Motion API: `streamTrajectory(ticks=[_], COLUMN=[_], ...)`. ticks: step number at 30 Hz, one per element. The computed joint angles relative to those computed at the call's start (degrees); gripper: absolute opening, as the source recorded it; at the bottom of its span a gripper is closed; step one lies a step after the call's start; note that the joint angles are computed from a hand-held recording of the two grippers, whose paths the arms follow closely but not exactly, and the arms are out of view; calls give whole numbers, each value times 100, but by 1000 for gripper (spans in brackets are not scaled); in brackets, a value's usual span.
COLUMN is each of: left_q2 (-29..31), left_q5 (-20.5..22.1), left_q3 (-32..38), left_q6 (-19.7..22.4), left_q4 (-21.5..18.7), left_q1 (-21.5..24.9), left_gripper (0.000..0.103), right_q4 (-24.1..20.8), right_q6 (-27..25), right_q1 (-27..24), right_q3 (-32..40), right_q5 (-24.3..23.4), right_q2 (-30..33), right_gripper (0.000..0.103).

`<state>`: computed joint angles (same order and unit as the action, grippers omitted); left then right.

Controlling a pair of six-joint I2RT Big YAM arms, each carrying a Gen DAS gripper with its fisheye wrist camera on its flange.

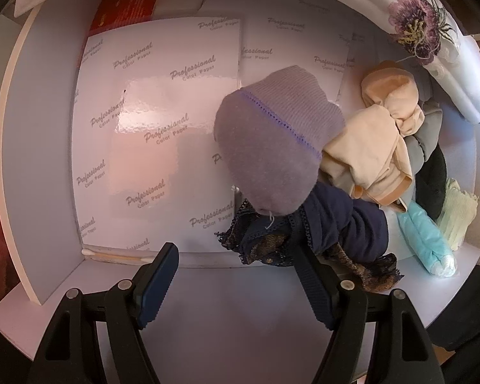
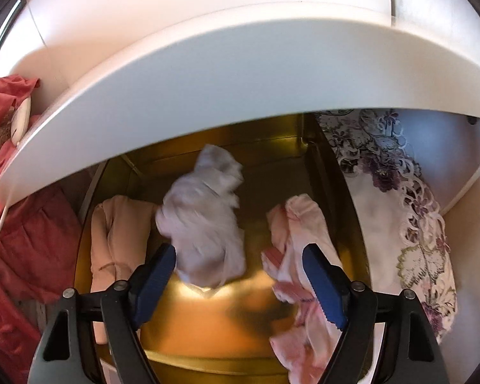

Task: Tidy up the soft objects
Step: 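Lower the white cloth into the gold tray and open the right tool, then move the right tool back over the drawer toward the pale green ribbed knit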

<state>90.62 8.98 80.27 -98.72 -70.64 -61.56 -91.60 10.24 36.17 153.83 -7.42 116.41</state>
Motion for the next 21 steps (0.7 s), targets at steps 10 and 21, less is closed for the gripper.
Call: streamTrajectory(ticks=[10, 21], left_q2=[27, 106], left_q5=[-12, 11], left_q3=[42, 87], left_q6=[74, 182], left_q4=[-137, -240], left_q1=[-29, -51], left_gripper=[75, 75], right_q4=[413, 268], right_q6=[-319, -686], right_q1=[-118, -480], right_q3=[-1590, -2674], right_q5=[-86, -200], right_q2=[-1139, -1981], right_gripper=[83, 85])
